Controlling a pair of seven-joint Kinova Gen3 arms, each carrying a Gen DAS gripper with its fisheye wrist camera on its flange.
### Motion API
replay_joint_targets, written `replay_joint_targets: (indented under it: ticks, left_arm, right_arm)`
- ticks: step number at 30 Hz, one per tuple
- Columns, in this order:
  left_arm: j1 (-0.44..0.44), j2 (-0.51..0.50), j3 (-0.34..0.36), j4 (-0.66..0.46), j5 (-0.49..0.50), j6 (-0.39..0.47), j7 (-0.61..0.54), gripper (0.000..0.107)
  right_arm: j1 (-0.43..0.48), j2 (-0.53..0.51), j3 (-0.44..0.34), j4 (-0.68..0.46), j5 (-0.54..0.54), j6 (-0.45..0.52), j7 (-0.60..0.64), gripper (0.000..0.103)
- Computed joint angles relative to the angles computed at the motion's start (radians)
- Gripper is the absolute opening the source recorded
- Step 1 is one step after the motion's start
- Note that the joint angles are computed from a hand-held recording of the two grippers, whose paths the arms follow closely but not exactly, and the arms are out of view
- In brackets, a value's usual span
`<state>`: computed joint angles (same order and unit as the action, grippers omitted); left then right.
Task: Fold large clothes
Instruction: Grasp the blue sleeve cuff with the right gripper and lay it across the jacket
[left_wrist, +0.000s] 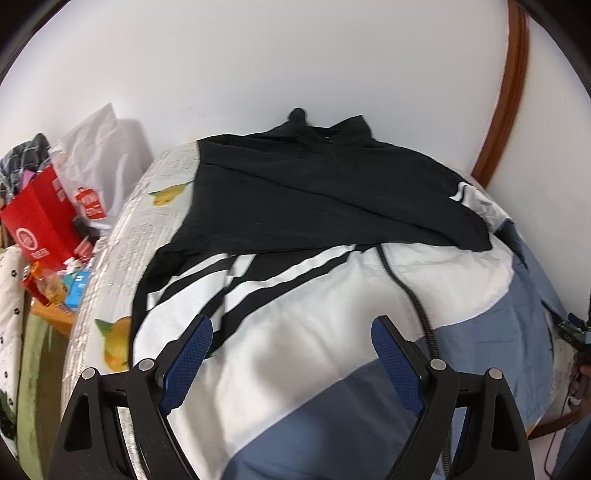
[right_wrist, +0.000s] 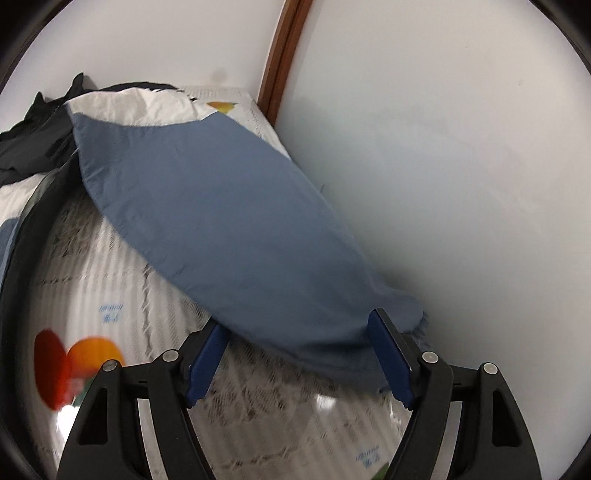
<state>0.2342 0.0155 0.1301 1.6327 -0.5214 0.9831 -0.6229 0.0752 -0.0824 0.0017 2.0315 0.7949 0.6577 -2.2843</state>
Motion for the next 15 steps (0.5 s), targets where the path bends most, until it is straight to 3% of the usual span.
replay_joint_targets:
  ticks: [1, 2, 3, 4, 10, 15]
  left_arm:
    - [-0.003, -0.001, -0.003, 0.002, 0.001, 0.005, 0.0, 0.087]
    - [-0.007, -0.005, -0.007, 0.01, 0.002, 0.005, 0.001, 0.087]
    - [-0.011, -0.008, -0.008, 0.016, 0.001, 0.005, 0.003, 0.087]
    - [-0.016, -0.012, -0.011, 0.025, 0.0, 0.005, 0.004, 0.087]
    - [-0.061, -0.03, -0.03, 0.081, 0.007, 0.015, 0.015, 0.087]
    - [-0.119, -0.063, -0.055, 0.146, 0.055, -0.038, -0.024, 0.087]
  right_arm:
    - [0.007, 0.004, 0.001, -0.006, -0.007, -0.007, 0.007, 0.049]
    - [0.012, 0.01, 0.006, -0.016, -0.027, -0.013, 0.03, 0.038]
    - [-0.001, 0.026, 0.029, -0.031, -0.046, -0.016, 0.052, 0.016]
    - [-0.005, 0.032, 0.033, -0.039, -0.049, -0.014, 0.057, 0.007]
    - [-0.014, -0.03, -0.025, -0.064, 0.06, 0.028, -0.056, 0.004]
    - [-0.046, -0.061, -0.088, -0.153, 0.091, 0.07, -0.089, 0.003]
